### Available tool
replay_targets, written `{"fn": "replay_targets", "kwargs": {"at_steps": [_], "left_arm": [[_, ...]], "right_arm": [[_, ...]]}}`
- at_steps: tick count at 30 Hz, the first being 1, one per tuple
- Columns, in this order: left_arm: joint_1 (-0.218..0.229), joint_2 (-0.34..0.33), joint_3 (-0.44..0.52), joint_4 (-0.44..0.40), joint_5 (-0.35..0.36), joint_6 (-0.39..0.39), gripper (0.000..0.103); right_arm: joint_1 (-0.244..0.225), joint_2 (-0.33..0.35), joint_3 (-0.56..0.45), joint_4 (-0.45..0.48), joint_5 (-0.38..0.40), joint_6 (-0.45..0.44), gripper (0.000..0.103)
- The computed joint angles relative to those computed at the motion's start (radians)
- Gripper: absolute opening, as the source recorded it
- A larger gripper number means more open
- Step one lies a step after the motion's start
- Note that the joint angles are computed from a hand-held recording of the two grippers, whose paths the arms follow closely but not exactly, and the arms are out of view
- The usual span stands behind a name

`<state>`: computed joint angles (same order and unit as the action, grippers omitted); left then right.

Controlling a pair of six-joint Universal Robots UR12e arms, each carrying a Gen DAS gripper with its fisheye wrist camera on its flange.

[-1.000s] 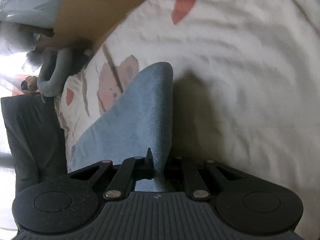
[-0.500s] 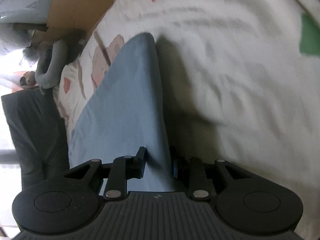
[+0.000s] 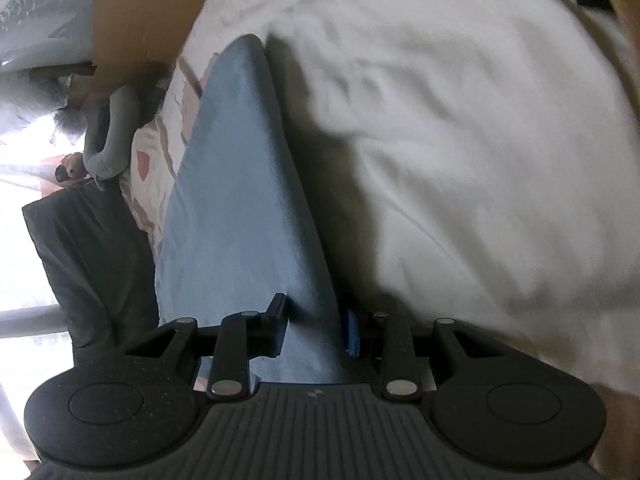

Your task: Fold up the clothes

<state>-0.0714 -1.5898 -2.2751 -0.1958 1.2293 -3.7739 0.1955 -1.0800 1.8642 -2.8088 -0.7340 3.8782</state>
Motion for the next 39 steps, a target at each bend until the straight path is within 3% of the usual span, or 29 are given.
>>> {"fn": "replay_targets", "kwargs": {"at_steps": [3, 7, 9, 12, 14, 16, 22, 26, 28, 30, 35, 39], "left_arm": [[-0.004, -0.018, 0.008, 0.021, 0.003, -0.003, 0.047], [-0.016, -0.034, 0.026, 0.019, 0.006, 0.024, 0.046], [-0.022, -0.041, 0.036, 0.018, 0.009, 0.041, 0.046], [-0.024, -0.054, 0.046, 0.024, -0.008, 0.051, 0.046], [-0.029, -0.065, 0.054, 0.026, -0.016, 0.045, 0.032], [-0.035, -0.079, 0.067, 0.019, -0.017, 0.039, 0.026], [-0.055, -0.107, 0.092, 0.021, -0.002, 0.076, 0.025], [-0.068, -0.129, 0.112, 0.009, 0.013, 0.085, 0.014], [-0.078, -0.139, 0.119, 0.016, 0.033, 0.084, 0.006], [-0.085, -0.149, 0.125, 0.015, 0.039, 0.096, 0.006], [-0.101, -0.162, 0.136, -0.049, 0.038, 0.137, 0.006], [-0.116, -0.159, 0.125, -0.076, 0.067, 0.14, 0.001]], "right_arm": [[0.003, -0.007, 0.004, 0.025, 0.004, -0.007, 0.037], [0.007, -0.021, 0.005, 0.046, 0.009, -0.039, 0.033], [0.003, -0.021, 0.01, 0.002, 0.035, -0.052, 0.027], [-0.006, -0.011, 0.028, -0.098, 0.075, 0.04, 0.027], [-0.005, -0.009, 0.029, -0.114, 0.073, 0.06, 0.028], [-0.003, -0.006, 0.028, -0.123, 0.067, 0.078, 0.034], [0.003, 0.007, 0.03, -0.147, 0.042, 0.151, 0.036], [0.011, 0.005, 0.022, -0.114, 0.019, 0.137, 0.036], [0.013, 0.015, 0.024, -0.146, 0.02, 0.162, 0.036], [0.016, 0.021, 0.023, -0.144, 0.019, 0.167, 0.036], [0.021, 0.019, 0.003, -0.076, 0.005, 0.075, 0.025], [0.024, 0.014, -0.01, -0.036, 0.0, 0.021, 0.024]]}}
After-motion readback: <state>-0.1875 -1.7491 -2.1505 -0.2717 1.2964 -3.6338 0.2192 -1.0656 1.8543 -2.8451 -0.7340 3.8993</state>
